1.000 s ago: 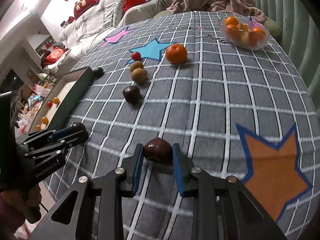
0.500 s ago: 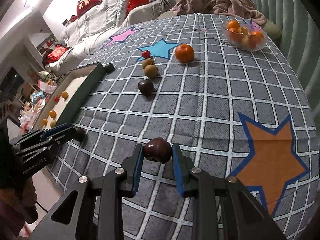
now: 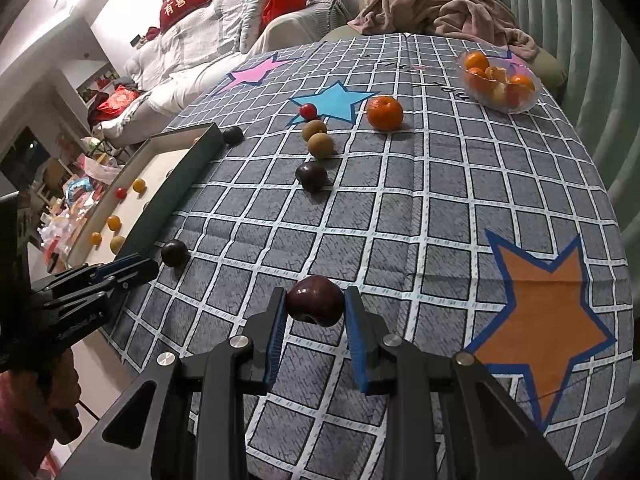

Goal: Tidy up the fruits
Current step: 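Carry both held plums over the white tray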

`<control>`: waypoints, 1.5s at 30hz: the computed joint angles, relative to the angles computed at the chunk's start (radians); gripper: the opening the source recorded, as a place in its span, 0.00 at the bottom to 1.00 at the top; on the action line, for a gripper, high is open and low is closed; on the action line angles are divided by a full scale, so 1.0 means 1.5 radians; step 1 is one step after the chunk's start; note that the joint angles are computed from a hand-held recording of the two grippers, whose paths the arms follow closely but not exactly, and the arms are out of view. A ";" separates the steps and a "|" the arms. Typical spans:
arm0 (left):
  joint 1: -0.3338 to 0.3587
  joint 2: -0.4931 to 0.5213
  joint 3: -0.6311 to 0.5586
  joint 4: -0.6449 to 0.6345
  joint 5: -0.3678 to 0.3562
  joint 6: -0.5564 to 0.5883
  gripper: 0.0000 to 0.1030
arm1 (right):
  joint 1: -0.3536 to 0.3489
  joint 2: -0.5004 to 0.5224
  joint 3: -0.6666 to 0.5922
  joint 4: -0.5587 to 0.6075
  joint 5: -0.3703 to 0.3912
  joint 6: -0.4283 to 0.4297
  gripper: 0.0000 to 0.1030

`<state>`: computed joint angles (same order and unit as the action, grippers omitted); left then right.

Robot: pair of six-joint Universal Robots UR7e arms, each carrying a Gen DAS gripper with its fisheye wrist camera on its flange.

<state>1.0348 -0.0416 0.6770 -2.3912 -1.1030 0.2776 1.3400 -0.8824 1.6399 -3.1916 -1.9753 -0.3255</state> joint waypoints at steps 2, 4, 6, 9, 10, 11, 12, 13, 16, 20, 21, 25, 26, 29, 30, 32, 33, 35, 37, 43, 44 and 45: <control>0.000 0.005 -0.008 0.004 0.004 -0.001 0.26 | 0.001 0.001 -0.001 0.001 0.002 0.000 0.31; -0.003 0.017 -0.023 0.003 0.019 0.005 0.26 | 0.001 0.001 -0.002 0.003 0.003 -0.001 0.31; -0.004 0.032 -0.045 0.009 0.029 0.010 0.26 | 0.001 0.000 -0.001 0.002 0.006 0.000 0.31; -0.004 0.062 -0.093 0.037 0.043 0.013 0.26 | 0.000 0.000 -0.001 0.003 0.006 0.001 0.31; -0.005 0.067 -0.101 0.041 0.046 0.014 0.26 | 0.000 0.000 -0.001 0.004 0.006 0.002 0.31; -0.005 0.072 -0.109 0.043 0.046 0.018 0.26 | 0.000 -0.001 -0.001 0.005 0.006 0.003 0.31; -0.005 0.076 -0.114 0.042 0.047 0.023 0.26 | 0.000 -0.001 -0.001 0.005 0.006 0.004 0.31; -0.007 0.080 -0.118 0.040 0.050 0.029 0.26 | -0.001 -0.001 -0.001 0.007 0.007 0.005 0.31; -0.009 0.099 -0.143 0.040 0.059 0.043 0.26 | -0.002 -0.001 -0.002 0.010 0.008 0.007 0.31; -0.010 0.123 -0.182 0.040 0.061 0.060 0.26 | -0.003 0.001 -0.005 0.012 0.010 0.007 0.30; -0.009 0.129 -0.192 0.042 0.059 0.062 0.26 | -0.004 0.002 -0.005 0.012 0.011 0.008 0.31; -0.004 0.128 -0.195 0.041 0.043 0.059 0.25 | -0.004 0.004 -0.008 0.013 0.013 0.010 0.31; -0.003 0.124 -0.190 0.040 0.038 0.059 0.25 | -0.004 0.004 -0.008 0.013 0.013 0.010 0.31; 0.000 0.106 -0.165 0.036 0.016 0.044 0.25 | -0.004 0.004 -0.010 0.014 0.016 0.010 0.31; 0.001 0.099 -0.154 0.029 0.012 0.042 0.25 | -0.003 0.005 -0.011 0.016 0.017 0.010 0.31; 0.000 0.087 -0.136 0.017 0.001 0.043 0.25 | -0.002 0.007 -0.018 0.021 0.018 0.009 0.30; -0.001 0.082 -0.130 0.013 -0.002 0.044 0.25 | -0.001 0.008 -0.020 0.023 0.019 0.009 0.31; -0.001 0.071 -0.118 0.008 -0.012 0.042 0.25 | 0.001 0.009 -0.026 0.028 0.022 0.009 0.31; -0.001 0.063 -0.109 0.006 -0.019 0.040 0.25 | 0.003 0.010 -0.032 0.037 0.027 0.011 0.31; -0.002 0.042 -0.102 0.007 -0.027 0.028 0.25 | 0.018 0.018 -0.068 0.077 0.034 0.005 0.31; -0.001 0.038 -0.103 0.008 -0.027 0.027 0.25 | 0.022 0.021 -0.077 0.086 0.035 0.003 0.31; 0.000 0.034 -0.104 0.008 -0.026 0.024 0.25 | 0.027 0.025 -0.089 0.097 0.036 -0.002 0.31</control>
<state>1.0348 0.0094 0.5211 -2.3792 -1.1422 0.3142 1.3804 -0.8443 1.5062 -3.0467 -1.9221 -0.3283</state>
